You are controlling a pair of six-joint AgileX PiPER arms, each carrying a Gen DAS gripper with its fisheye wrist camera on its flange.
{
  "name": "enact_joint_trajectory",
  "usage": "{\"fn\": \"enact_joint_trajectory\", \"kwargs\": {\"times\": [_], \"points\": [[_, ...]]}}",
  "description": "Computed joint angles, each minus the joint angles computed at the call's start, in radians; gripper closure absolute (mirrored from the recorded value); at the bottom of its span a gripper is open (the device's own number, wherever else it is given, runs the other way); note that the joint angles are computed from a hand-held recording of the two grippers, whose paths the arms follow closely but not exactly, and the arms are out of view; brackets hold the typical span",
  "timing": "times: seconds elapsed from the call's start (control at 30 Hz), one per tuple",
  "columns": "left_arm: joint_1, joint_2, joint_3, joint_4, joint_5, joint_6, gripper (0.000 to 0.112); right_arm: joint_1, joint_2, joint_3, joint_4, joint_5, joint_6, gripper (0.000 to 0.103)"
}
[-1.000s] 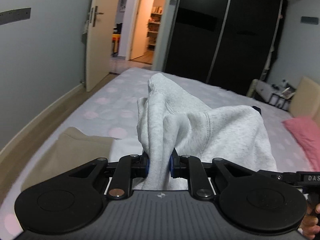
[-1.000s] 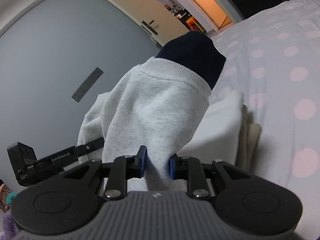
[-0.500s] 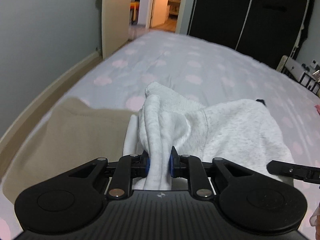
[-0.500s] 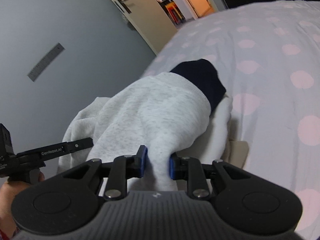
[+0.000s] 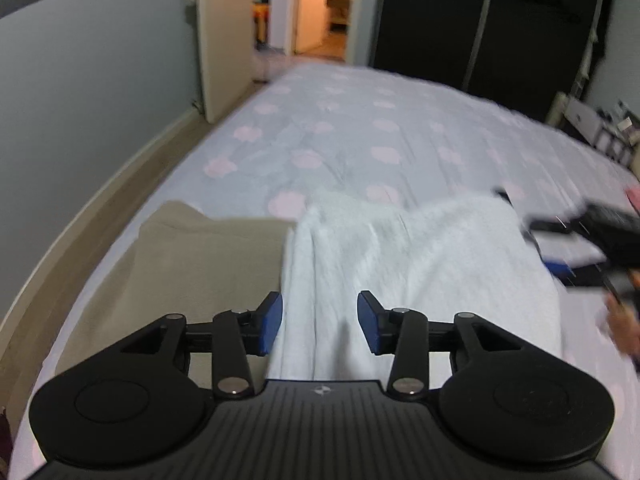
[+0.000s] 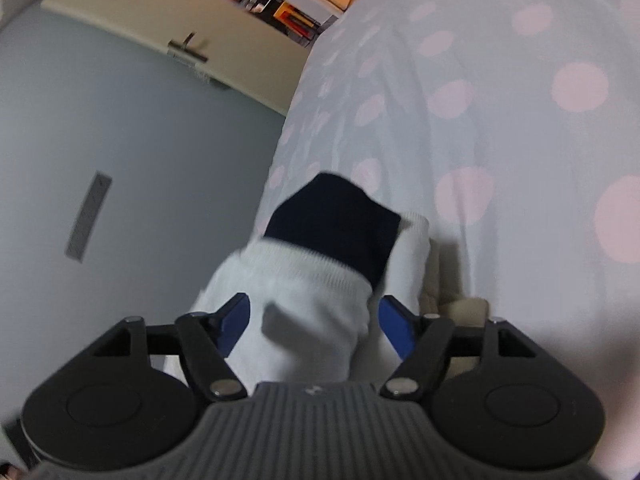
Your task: Fold clothes
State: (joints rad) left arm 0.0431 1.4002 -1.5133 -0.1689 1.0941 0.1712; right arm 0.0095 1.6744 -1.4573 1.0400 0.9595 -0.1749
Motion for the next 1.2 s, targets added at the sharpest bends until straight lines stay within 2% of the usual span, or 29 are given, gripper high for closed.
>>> {"fn": "enact_joint_trajectory", "kwargs": {"times": [0.1,0.13,0.2,0.23,0.33,0.37,0.43,0.5,0.6,0.67,0.73,0.8,0.87,0.93,1.1,1.2], "points": [[-0.013,-0.014,0.023,0.025,0.064,0.032,0.075,0.022,0.069,-0.044,0.003,0.006,0.023,0.032],[-0.020,-0.018,0.038,0.037,0.072,0.038,0.075,0.037,0.084,-0.059,-0.012,-0.006,0.031,0.044],[-0.022,-0.020,0.075,0.051,0.073,0.047,0.076,0.075,0.085,-0.085,-0.069,-0.051,0.015,0.054],[-0.017,-0.020,0.094,0.050,0.067,0.052,0.076,0.098,0.087,-0.120,-0.126,-0.062,-0.005,0.064],[0.019,-0.020,0.154,0.024,0.031,0.074,0.076,0.179,0.051,-0.174,-0.273,-0.127,-0.184,0.075],[0.036,-0.018,0.172,0.009,0.015,0.083,0.075,0.219,0.035,-0.186,-0.361,-0.155,-0.232,0.076],[0.060,-0.009,0.188,-0.019,0.003,0.089,0.074,0.286,0.037,-0.216,-0.543,-0.185,-0.222,0.077],[0.081,0.002,0.197,-0.046,-0.004,0.092,0.074,0.325,0.069,-0.250,-0.661,-0.194,-0.149,0.077],[0.052,0.006,0.208,-0.009,-0.029,0.074,0.073,0.383,0.124,-0.304,-0.841,-0.184,0.017,0.075],[0.040,0.010,0.204,0.010,-0.033,0.045,0.073,0.416,0.167,-0.360,-0.945,-0.138,0.125,0.072],[0.042,-0.015,0.211,0.014,-0.036,0.050,0.074,0.441,0.166,-0.366,-1.031,-0.145,0.193,0.055],[0.053,-0.059,0.223,0.007,-0.039,0.073,0.078,0.459,0.143,-0.349,-1.101,-0.164,0.240,0.055],[0.080,-0.129,0.244,-0.022,-0.033,0.114,0.078,0.458,0.056,-0.272,-1.117,-0.200,0.239,0.055],[0.107,-0.203,0.267,-0.061,-0.013,0.161,0.079,0.440,-0.042,-0.199,-1.045,-0.219,0.171,0.056],[0.115,-0.383,0.346,-0.122,0.044,0.266,0.083,0.427,-0.261,-0.033,-0.750,-0.115,-0.084,0.056],[0.000,-0.390,0.396,0.021,0.008,0.180,0.086,0.511,-0.354,0.071,-0.761,-0.071,-0.078,0.057]]}}
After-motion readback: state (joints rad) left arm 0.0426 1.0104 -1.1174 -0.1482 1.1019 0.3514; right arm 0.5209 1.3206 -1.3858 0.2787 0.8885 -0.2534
